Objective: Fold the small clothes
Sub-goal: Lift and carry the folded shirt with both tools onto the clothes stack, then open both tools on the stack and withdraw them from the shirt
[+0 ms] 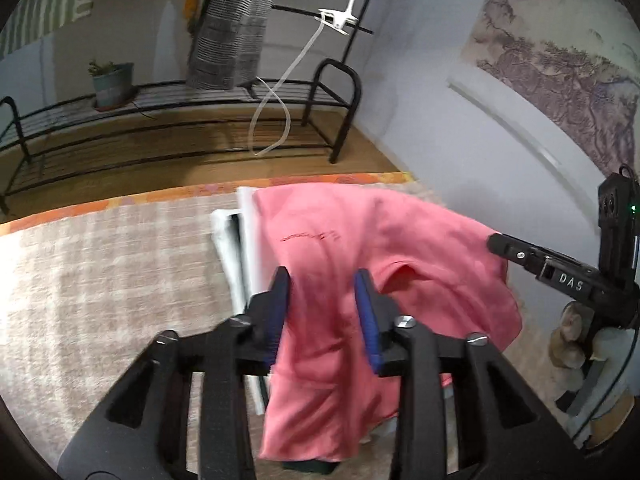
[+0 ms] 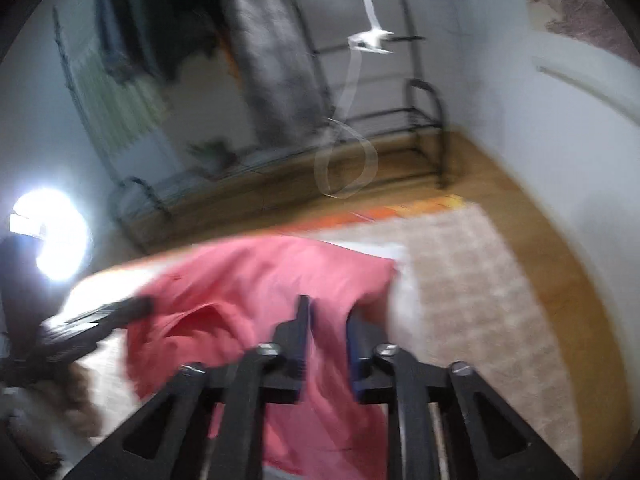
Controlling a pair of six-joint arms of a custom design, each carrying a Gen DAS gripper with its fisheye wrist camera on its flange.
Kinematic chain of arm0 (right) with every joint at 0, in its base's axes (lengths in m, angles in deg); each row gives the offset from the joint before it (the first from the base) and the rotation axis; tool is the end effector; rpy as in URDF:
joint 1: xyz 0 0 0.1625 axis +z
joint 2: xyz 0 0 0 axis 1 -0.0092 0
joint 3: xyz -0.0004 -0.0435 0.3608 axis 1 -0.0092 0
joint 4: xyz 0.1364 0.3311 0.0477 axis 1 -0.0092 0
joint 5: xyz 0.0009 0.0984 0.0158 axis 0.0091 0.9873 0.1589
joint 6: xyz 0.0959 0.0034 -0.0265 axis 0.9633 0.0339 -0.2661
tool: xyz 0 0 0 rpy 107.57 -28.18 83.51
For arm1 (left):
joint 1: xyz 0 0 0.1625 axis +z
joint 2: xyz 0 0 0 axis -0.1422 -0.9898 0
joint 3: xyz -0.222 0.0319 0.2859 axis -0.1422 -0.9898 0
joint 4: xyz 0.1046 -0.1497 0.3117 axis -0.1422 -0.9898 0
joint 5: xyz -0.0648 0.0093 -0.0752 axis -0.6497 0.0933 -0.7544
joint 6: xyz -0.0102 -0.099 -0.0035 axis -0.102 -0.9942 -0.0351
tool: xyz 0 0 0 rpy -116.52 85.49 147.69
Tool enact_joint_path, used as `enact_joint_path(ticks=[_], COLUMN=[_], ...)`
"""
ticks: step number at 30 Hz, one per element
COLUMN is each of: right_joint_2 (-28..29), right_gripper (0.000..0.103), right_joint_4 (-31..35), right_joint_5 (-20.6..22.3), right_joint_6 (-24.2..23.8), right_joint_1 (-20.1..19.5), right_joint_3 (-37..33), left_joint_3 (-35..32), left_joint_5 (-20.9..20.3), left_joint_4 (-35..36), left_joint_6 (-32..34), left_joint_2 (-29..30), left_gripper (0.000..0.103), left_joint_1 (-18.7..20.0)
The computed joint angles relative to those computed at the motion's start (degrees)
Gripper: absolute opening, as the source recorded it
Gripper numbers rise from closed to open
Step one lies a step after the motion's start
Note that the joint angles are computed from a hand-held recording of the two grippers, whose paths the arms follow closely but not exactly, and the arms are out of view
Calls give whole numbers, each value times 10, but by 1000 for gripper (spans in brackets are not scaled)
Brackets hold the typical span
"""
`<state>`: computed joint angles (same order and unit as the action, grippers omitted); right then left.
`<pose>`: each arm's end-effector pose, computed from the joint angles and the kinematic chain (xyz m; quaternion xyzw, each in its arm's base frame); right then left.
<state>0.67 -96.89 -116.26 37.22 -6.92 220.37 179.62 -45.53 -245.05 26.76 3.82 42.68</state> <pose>0.0613 -0.4181 0.2741 0.1658 -0.8997 0.3411 0.2160 -0.2682 -0.4261 0.0632 0.1967 0.9095 -0.3078 0.1982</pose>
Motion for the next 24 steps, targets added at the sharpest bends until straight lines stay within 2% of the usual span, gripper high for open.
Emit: enact_joint_path(ticks=[3,7,10,13,15,17,19,20,22,24], right_joint_2=[-4,-9,-1,32,61,85,100,108,110,82], right_gripper=[33,30,28,28,28,28,25,25,25,25], right_joint_4=[-32,-69,-45,-26,-16,-9,-22,-33,-55,-26], right_joint_5=[0,11,27,22,5,-13,-15,-13,-2,30], right_joint_6=[12,9,4,1,5,10,0,-10,-23,-4], right_joint_1=[-14,-3,17,33,34,25,7,-3,-13,-25], right_joint_3=[13,21,4,-17,-30,-31,-15,-7,6,9], left_joint_3=[19,18,-2,-28,-30,-11,22,27,26,29], left_joint_5=[18,4,-16,-56,-60,-57,-48,-47,-56,-69], left_joint_4=[-24,-37,-48,1,36,30,-35,-46,-35,-27], left_joint_6=[1,16,47,40,21,22,54,58,45,38], left_joint_2=[-10,-14,8,25,36,47,58,59,50,36], left_gripper=[34,34,34,34,33,29,29,29,29,29], left_joint_1=[-6,-12,-11,8,20,28,22,21,23,26])
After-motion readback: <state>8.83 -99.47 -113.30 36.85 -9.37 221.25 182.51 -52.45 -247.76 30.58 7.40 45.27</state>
